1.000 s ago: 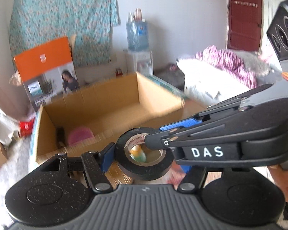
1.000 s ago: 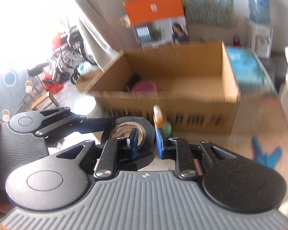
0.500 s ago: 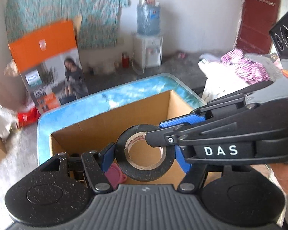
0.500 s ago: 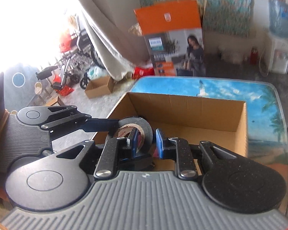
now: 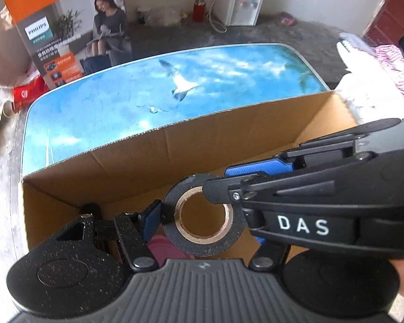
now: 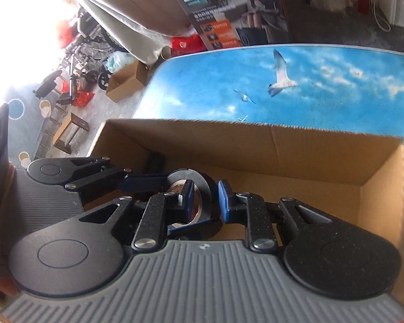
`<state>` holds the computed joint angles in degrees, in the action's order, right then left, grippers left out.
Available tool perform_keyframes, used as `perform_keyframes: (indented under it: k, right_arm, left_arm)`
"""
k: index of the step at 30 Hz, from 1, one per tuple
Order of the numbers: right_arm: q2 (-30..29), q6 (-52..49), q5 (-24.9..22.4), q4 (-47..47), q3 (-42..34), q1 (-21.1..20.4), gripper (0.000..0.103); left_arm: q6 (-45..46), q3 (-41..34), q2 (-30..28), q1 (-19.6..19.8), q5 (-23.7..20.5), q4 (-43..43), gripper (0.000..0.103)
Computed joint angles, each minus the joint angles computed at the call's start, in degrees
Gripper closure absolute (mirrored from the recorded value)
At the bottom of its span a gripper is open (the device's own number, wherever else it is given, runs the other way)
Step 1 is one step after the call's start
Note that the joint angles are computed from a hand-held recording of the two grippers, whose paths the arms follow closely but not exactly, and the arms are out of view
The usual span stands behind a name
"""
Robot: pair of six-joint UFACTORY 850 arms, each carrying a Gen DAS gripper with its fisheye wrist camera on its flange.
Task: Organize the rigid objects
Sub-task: 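Carry the black tape roll into the box and open the right gripper, then move the right gripper back toward the green dropper bottle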
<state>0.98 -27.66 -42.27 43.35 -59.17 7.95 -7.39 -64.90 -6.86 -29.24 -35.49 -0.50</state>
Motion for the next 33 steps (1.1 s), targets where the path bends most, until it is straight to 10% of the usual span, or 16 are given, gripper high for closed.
perform_keyframes:
  k: [16,22,33]
  right_arm:
    - [-2.2,-5.0,1.9,7.4,1.5,-2.2,0.08]
    - [10.4,-11.0,-0.5,13.2,7.4,-5.4,0.072]
    - [46.9,-16.7,-4.5,22.5,25.3,-18.7,0.011]
  left_arm:
    - [-5.5,-1.5,-0.8,-0.5,-0.1,6.5,0.027]
    - [-4.5,1.7,7.0,-1.1,-0.4,5.3,0.021]
    - [-7.5,13.3,29.5,-6.9,4.1,6.7,0.004]
